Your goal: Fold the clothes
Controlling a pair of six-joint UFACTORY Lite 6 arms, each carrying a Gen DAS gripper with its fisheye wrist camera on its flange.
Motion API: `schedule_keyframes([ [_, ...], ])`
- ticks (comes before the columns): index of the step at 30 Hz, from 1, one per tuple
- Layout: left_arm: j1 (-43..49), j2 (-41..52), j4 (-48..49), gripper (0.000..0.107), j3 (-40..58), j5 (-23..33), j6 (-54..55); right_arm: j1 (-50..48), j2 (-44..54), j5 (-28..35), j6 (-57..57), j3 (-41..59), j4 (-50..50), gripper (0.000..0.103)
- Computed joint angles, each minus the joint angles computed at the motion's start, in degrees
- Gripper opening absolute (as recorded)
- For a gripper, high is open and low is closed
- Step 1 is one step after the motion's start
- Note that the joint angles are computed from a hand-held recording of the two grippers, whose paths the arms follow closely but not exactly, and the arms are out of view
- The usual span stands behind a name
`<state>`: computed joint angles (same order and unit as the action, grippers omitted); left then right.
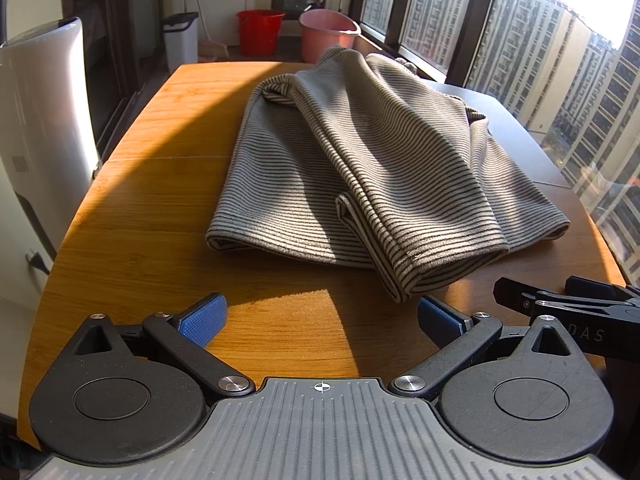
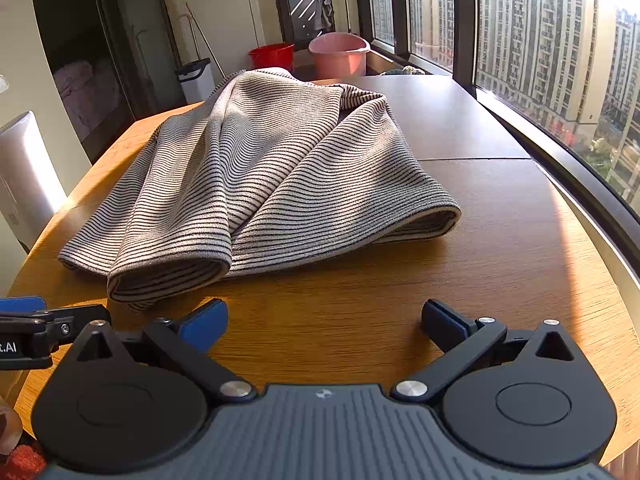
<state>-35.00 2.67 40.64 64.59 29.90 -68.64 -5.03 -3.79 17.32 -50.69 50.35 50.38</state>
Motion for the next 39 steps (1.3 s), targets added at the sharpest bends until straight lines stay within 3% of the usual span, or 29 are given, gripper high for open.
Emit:
schedule_keyframes([
  [4,0.0,0.4,5.4,0.103,0.1,-7.0,3.5,-4.5,3.1,4.3,-10.4,5.1,12.7,0.103],
  [7,0.6,3.8,9.2,0.103,2.8,-11.6,5.8,-7.0,7.4,7.9,-25.5,9.4,28.9,0.103],
  [10,3.7,8.3,-0.9,0.103,8.5,-15.8,21.4,-6.8,14.4,10.5,-32.6,17.2,35.3,0.103],
  [14,9.5,17.1,-24.2,0.103,18.1,-21.1,45.3,-6.2,29.4,17.6,-24.1,36.8,27.6,0.103],
  [19,15.4,31.9,-52.7,0.103,35.4,-13.4,72.1,-3.7,52.7,24.4,-4.3,66.8,15.0,0.103],
  [22,17.2,38.2,-52.9,0.103,42.3,-8.8,71.6,-2.6,63.0,25.5,6.8,80.9,6.3,0.103],
  [27,17.8,37.8,-51.7,0.103,38.2,-14.2,69.5,-3.4,60.1,25.1,-3.0,74.5,12.0,0.103],
  [30,17.7,36.1,-51.3,0.103,35.0,-16.4,69.1,-4.5,59.6,28.5,-2.0,74.7,11.2,0.103],
  [32,18.1,34.5,-56.0,0.103,33.2,-15.9,74.2,-6.1,58.9,31.9,-2.4,73.7,11.7,0.103],
  [34,18.2,31.1,-61.7,0.103,29.2,-15.4,80.4,-8.0,55.8,34.0,-6.6,68.1,14.2,0.103],
  [39,16.8,21.0,-72.7,0.103,16.7,-14.1,94.8,-13.3,39.8,35.0,-23.8,41.3,22.6,0.103],
])
